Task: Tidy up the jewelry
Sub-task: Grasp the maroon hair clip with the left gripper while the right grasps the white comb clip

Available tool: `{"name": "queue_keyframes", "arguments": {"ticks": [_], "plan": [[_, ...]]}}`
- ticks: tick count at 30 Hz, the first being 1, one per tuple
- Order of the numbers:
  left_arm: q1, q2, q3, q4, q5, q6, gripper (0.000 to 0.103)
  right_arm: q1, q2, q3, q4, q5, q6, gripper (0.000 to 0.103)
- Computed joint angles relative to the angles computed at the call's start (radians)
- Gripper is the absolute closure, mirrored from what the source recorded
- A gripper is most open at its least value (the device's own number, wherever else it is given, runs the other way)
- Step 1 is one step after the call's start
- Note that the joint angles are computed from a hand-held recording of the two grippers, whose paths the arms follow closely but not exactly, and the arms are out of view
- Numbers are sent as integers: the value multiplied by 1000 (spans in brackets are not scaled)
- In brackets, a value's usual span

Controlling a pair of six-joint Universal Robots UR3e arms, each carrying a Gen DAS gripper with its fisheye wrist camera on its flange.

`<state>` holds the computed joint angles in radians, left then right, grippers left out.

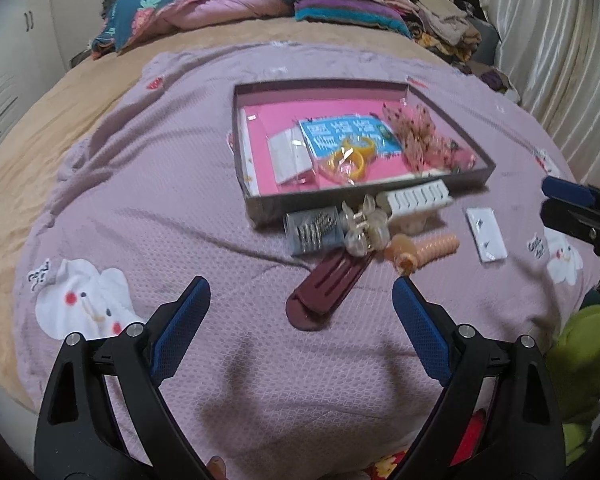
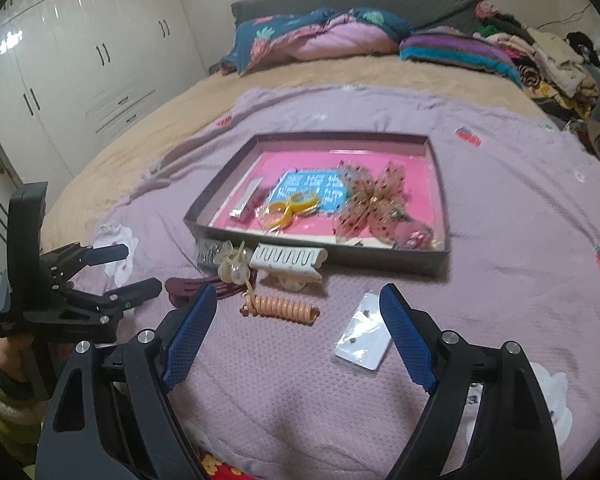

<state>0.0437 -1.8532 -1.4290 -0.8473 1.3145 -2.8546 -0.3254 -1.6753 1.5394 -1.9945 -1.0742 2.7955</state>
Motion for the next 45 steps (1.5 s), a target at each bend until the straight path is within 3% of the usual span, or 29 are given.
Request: {"name": "queue_keyframes", "arguments": {"ticks": [6, 13, 16, 21, 28, 31, 37, 45], "plan": [[-31, -86, 38, -15, 21, 67, 23, 36, 117, -43, -19, -11, 37, 20], [-41, -182, 119, -41, 24, 59, 33, 96, 239, -125, -32, -33, 89, 20], [-39, -211, 147, -56, 9, 66, 39, 130, 294, -162, -43, -61, 115, 20], [-30, -222, 150, -70, -19, 91, 61, 159, 366, -213, -52, -81, 169, 20], [-4, -182, 116, -95, -59, 114, 71, 194, 465, -292, -49, -108, 215, 21], [12, -161, 100, -108, -84, 116, 75, 204, 494, -312, -42, -115, 216, 33], [44, -110, 67, -122, -116, 129, 78, 200, 473, -281, -64, -107, 209, 33], [83, -35, 42, -140, -135, 131, 80, 127, 328, -169, -69, -56, 175, 33]]}}
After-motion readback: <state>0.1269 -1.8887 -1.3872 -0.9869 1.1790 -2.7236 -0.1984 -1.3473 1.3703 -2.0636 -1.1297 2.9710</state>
